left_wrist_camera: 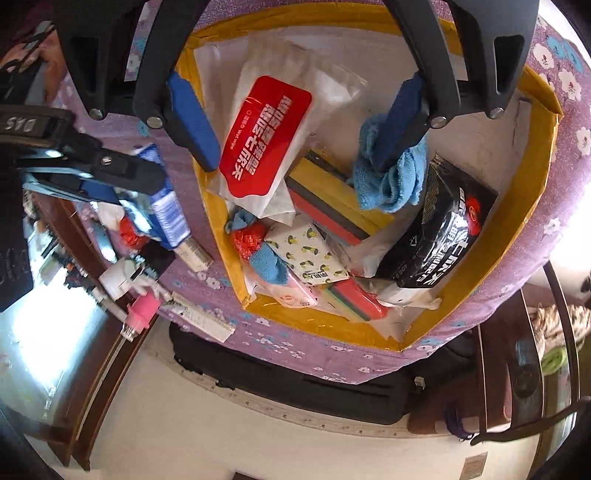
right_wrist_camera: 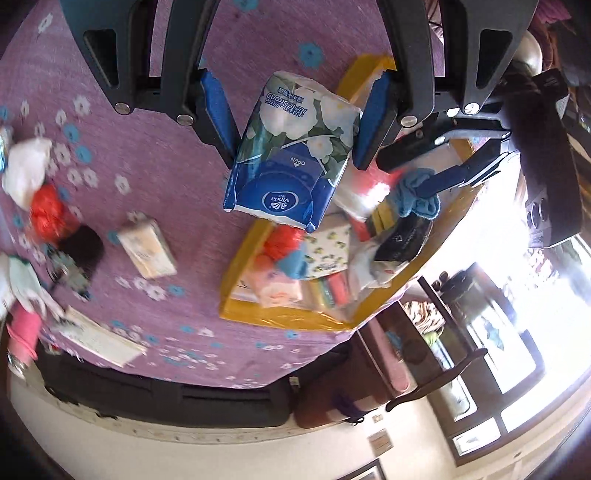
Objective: Organize soft objects
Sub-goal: 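Drop the wipe pack and Vinda pack into the yellow tray with both grippers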
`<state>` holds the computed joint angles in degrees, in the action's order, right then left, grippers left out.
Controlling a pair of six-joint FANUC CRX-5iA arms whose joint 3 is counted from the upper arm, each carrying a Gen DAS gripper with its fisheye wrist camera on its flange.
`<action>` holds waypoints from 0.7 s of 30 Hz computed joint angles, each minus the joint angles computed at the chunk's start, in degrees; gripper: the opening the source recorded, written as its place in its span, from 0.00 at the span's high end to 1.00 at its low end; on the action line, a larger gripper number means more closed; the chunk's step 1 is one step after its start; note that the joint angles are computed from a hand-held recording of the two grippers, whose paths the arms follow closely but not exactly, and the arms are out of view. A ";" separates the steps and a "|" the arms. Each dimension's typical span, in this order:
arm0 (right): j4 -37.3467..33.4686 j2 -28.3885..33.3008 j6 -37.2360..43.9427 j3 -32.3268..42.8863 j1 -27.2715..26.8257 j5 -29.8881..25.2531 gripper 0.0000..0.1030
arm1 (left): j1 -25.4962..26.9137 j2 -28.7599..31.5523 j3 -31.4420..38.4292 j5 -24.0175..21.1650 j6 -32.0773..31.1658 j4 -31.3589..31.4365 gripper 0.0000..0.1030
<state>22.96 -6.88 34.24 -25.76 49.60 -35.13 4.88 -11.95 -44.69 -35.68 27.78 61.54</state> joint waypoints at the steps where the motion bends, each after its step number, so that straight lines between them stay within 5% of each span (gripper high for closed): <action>1: 0.25 0.54 0.37 0.44 0.00 -0.12 0.36 | 0.50 -0.05 -0.35 -0.63 -0.78 1.56 0.18; 13: -8.80 12.57 12.93 15.00 -4.08 -1.06 0.35 | 8.56 -2.89 -5.01 -9.06 -10.78 21.01 0.18; 16: -16.17 17.41 20.92 22.44 -6.22 -2.80 0.35 | 9.65 -2.74 -5.36 -11.15 -13.11 22.93 0.18; 21: -15.98 24.96 23.19 31.30 -6.48 -7.18 0.35 | 11.90 -2.14 -4.93 -12.96 -14.32 22.34 0.17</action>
<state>6.98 18.08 57.43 5.54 43.12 -42.32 16.78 -14.09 -49.62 -48.64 13.46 83.88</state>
